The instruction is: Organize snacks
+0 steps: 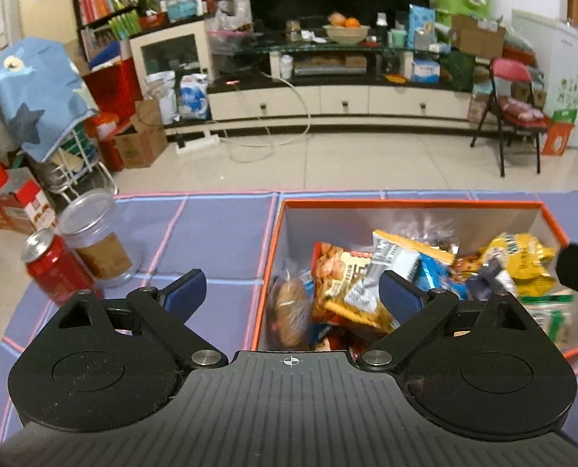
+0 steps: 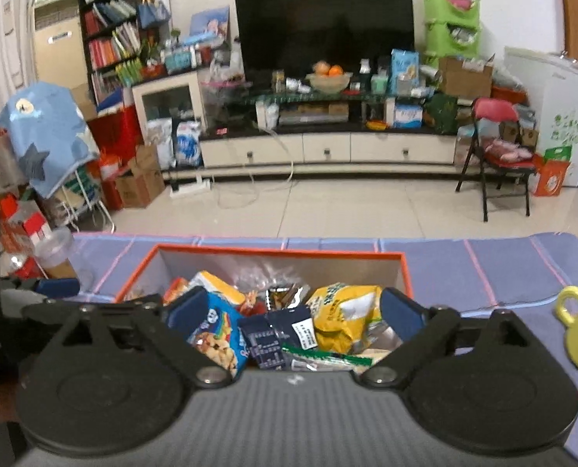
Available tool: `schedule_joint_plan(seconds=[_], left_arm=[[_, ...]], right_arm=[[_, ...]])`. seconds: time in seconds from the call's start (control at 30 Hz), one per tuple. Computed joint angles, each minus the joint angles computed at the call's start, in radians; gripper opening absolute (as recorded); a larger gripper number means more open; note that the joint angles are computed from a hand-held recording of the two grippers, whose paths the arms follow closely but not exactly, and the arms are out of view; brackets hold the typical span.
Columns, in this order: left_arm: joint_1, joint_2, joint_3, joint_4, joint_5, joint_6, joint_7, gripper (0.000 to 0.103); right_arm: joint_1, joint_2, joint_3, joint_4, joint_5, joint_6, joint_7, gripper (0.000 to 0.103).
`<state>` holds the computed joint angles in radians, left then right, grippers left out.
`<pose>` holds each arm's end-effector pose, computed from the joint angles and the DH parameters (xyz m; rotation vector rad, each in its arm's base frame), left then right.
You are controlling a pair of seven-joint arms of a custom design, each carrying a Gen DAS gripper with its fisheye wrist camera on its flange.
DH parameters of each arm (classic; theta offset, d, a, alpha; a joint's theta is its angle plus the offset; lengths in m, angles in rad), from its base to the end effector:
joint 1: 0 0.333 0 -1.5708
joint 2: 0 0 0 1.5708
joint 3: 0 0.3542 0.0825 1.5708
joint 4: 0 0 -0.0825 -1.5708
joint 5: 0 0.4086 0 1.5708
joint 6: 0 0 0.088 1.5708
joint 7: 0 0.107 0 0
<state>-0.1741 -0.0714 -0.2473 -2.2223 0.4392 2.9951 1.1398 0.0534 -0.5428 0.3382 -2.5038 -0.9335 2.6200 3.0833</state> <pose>0.5148 -0.2673 0.5244 -1.3584 2.0592 -0.8898 0.3897 0.1992 0.5431 -1.2726 1.9445 -0.9685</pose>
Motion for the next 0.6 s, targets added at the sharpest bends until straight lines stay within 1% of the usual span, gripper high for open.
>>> schedule_joint_plan(seconds=[0.07,0.13,0.17,0.27,0.37,0.43,0.47,0.53,0.57,0.6], left_arm=[[-0.029,-0.061,0.024,-0.061,-0.109,0.022,0.064,0.093],[-0.076,-0.129,0.06,-0.131,-0.235,0.041,0.152,0.094],[-0.082,-0.164,0.061,-0.168,-0.267,0.049,0.167,0.094],[-0.081,-0.275,0.05,-0.276,-0.323,0.039,0.176,0.094],[-0.061,-0.367,0.015,-0.365,-0.347,0.02,0.155,0.094],[-0.056,-0.403,0.003,-0.399,-0.354,0.002,0.145,0.094],[-0.047,-0.416,-0.009,-0.408,-0.352,-0.009,0.135,0.094],[-0.004,-0.437,-0.059,-0.422,-0.326,-0.022,0.099,0.094],[0.0,-0.44,-0.067,-0.427,-0.312,-0.025,0.099,0.094],[0.001,-0.436,-0.071,-0.426,-0.299,-0.029,0.103,0.094]], right_arm=[[0.025,-0.057,0.013,-0.024,0.033,-0.026,0.021,0.102],[0.058,-0.112,0.044,-0.043,0.089,-0.088,0.028,0.102],[0.074,-0.13,0.062,-0.047,0.117,-0.129,0.028,0.102],[0.124,-0.158,0.115,-0.048,0.195,-0.267,0.028,0.103],[0.176,-0.161,0.153,-0.046,0.243,-0.395,0.029,0.102],[0.217,-0.158,0.152,-0.052,0.272,-0.446,0.034,0.102],[0.236,-0.166,0.144,-0.064,0.283,-0.449,0.046,0.103],[0.264,-0.191,0.123,-0.101,0.29,-0.417,0.077,0.103],[0.269,-0.197,0.116,-0.112,0.294,-0.416,0.083,0.102],[0.269,-0.192,0.116,-0.11,0.298,-0.433,0.077,0.103]])
